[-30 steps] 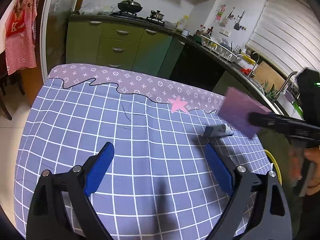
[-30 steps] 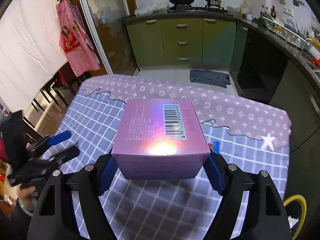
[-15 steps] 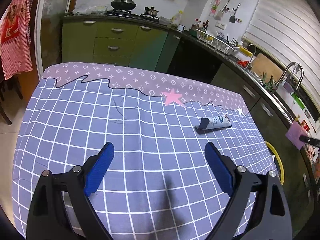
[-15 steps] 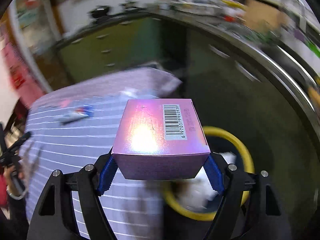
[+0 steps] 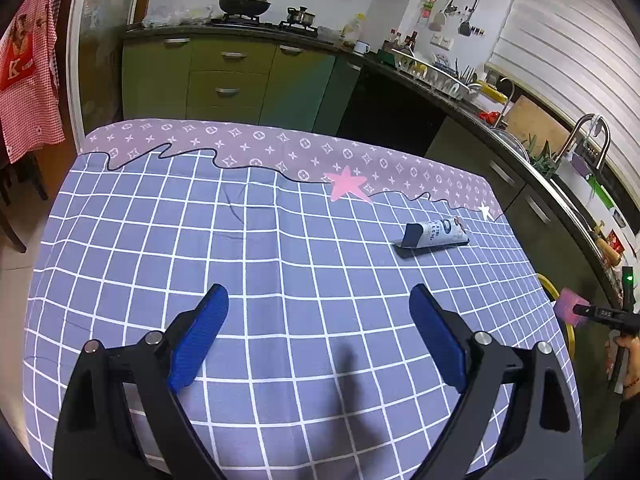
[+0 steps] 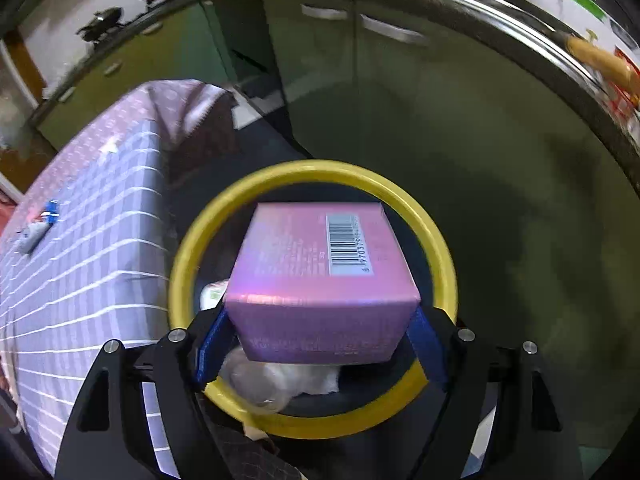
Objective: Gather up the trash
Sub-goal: 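Carry the pink box over the bin and open the right gripper, then grasp the white and blue tube with the left gripper and lift it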
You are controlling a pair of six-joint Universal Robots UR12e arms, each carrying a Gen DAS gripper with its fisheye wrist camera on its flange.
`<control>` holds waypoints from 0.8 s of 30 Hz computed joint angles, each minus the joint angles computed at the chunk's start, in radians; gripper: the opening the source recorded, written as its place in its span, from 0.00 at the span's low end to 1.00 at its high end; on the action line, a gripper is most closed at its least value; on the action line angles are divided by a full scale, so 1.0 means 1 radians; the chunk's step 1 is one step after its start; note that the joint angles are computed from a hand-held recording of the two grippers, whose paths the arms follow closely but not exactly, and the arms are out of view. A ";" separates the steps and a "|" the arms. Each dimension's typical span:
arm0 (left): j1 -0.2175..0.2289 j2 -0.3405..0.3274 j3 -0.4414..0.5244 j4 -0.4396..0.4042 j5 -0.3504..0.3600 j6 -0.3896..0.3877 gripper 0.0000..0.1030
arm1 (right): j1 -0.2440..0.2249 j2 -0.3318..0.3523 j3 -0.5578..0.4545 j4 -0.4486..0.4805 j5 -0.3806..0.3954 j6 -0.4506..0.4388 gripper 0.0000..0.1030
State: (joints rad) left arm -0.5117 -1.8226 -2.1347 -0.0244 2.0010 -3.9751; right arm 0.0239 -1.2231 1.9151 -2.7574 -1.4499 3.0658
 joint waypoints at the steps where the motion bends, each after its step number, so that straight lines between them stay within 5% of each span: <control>1: 0.001 -0.001 0.000 -0.001 -0.004 0.002 0.85 | -0.004 -0.003 0.007 -0.014 -0.008 0.011 0.79; 9: -0.002 -0.008 0.010 -0.006 -0.023 0.025 0.86 | -0.018 -0.096 0.086 -0.097 0.025 0.012 0.81; 14: -0.006 -0.015 0.025 0.006 -0.088 0.074 0.88 | -0.020 -0.158 0.156 -0.140 0.109 -0.010 0.83; 17: -0.012 -0.026 0.040 0.018 -0.115 0.130 0.89 | -0.011 -0.176 0.178 -0.149 0.122 -0.033 0.83; 24: -0.016 -0.037 0.119 -0.114 -0.153 0.312 0.90 | -0.023 -0.211 0.217 -0.158 0.214 -0.080 0.84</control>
State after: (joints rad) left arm -0.5273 -1.8594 -2.0156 -0.1387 1.8479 -3.6633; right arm 0.0009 -1.4341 2.1326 -2.9157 -1.2357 2.9863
